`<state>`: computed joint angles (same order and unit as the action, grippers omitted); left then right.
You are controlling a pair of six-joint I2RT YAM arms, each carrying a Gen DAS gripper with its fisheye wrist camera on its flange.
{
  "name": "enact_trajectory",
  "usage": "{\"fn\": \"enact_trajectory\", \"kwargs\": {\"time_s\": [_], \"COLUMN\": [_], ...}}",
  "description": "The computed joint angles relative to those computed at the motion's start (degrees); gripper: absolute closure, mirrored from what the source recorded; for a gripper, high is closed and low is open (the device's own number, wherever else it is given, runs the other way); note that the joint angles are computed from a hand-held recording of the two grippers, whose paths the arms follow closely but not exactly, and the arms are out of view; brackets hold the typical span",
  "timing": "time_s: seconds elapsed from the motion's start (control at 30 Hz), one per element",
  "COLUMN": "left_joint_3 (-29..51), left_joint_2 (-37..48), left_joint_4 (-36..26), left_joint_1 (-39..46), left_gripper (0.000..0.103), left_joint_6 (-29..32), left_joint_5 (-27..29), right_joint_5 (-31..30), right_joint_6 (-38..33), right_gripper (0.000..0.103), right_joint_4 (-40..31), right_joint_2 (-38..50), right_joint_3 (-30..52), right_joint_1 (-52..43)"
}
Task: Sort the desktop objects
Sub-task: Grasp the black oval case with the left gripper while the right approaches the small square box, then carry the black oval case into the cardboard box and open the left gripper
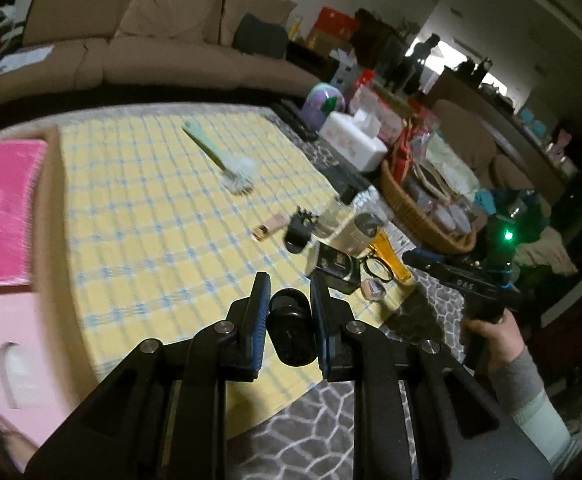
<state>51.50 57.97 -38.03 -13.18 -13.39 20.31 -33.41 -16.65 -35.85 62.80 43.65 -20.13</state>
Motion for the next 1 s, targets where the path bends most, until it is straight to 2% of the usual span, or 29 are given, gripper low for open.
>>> {"fn": "enact_trajectory", "kwargs": {"time_s": [0.1, 0.2, 0.3, 0.4, 0.5, 0.6, 0.67, 0.83, 1.0], "left_joint_3": [2.78, 5.00, 6.26, 7.04, 7.23, 6.80, 6.57, 6.55, 7.15], "left_joint_2": [-1.85, -2.60, -2.32, -0.13, 3.74, 7.40, 9.72, 15.68, 19.57], "left_joint_4": [-6.40, -12.11, -16.71, -20.52, -23.22, -23.87, -23.15, -20.11, -18.07], "left_joint_1": [8.10, 18.02, 28.73, 38.68, 48.45, 55.10, 58.42, 60.62, 61.63], "left_gripper": [0.084, 0.084, 0.084, 0.084, 0.084, 0.084, 0.084, 0.084, 0.084], "left_joint_6": [5.87, 13.08, 20.98, 29.23, 37.35, 43.07, 45.75, 47.98, 50.51], "left_joint_5": [3.48, 7.61, 11.63, 14.66, 16.56, 16.97, 15.35, 11.21, 7.19], "right_joint_5": [2.59, 8.16, 14.07, 16.62, 20.36, 24.71, 28.24, 33.35, 35.07], "right_joint_6": [3.94, 7.61, 10.23, 13.05, 14.83, 15.49, 15.41, 16.35, 15.90], "right_gripper": [0.038, 0.038, 0.038, 0.037, 0.024, 0.023, 0.023, 0.021, 0.021], "right_joint_4": [0.68, 2.82, 5.47, 8.15, 8.76, 7.34, 5.35, 0.01, -4.30], "right_joint_2": [-1.77, 0.77, 7.51, 15.76, 25.50, 36.91, 44.29, 58.25, 65.45], "right_joint_3": [1.21, 4.14, 9.19, 15.42, 23.41, 33.46, 41.17, 57.68, 66.81], "right_joint_1": [8.46, 19.38, 28.42, 33.71, 37.78, 39.93, 40.77, 40.72, 40.17]}}
